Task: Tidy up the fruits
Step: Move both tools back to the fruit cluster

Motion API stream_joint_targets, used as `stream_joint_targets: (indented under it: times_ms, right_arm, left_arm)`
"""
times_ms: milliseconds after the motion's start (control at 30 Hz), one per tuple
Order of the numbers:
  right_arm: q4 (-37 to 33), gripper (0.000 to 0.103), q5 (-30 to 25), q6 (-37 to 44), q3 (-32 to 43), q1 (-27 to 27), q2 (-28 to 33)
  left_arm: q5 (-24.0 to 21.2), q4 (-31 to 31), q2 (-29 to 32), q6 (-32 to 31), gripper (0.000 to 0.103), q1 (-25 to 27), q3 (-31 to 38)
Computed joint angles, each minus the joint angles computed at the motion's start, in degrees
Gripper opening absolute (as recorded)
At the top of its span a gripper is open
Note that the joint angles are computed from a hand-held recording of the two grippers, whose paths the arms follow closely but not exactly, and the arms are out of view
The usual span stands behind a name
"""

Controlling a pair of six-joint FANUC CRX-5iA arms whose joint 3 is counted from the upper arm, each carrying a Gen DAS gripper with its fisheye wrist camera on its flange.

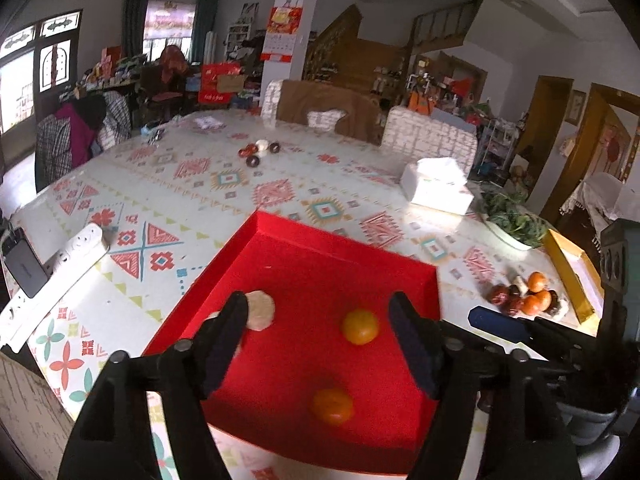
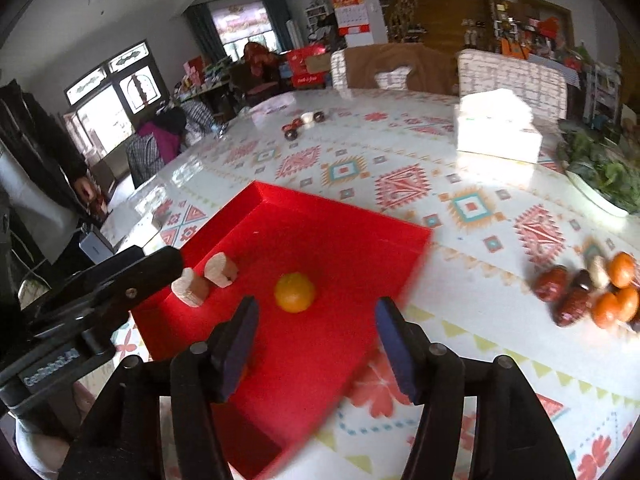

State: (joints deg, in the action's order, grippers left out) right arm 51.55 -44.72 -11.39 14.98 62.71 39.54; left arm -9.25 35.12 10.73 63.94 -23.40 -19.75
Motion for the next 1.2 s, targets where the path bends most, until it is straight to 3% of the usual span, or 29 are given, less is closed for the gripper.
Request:
stream_joint_targets:
  times_ms: [200,433,667,867,1067,1200]
  right_arm:
    - [5.8,0.067,-0.7,-9.0,-9.1,1.2,-5.6]
    - [11.5,0.07,-3.0,-19.4,-19.1,2.8,-11.8]
    - [12.8,0.072,-6.5,-28.0,-29.8,5.1,-18.7]
    - [7.7,0.072,-11.7,-32.9,-38.3,7.7,-24.9]
    - [2.7,0.072,-16.4,-38.8,-46.1,9.5,-31.9]
    - [2.5,0.072,-15.8,-40.3,-49.1,7.6,-34.7]
  left_arm:
    - [-1.8,-11.9,-2.3,10.6,0.077,-1.7,1.9]
    - [-3.8,-19.6,-3.2,16.8,0.079,-5.3,4.0]
    - [-4.3,-19.5,-2.3,15.5,0.08,-9.1,4.8]
    - [-5.0,-12.9,0.2,9.4,0.08,-11.0,4.9]
    - [-6.4,-10.9,3.3,7.5,0.08,-11.9,7.1]
    - [-7.6,-10.9,5.3,7.6,0.08,-12.3,9.2]
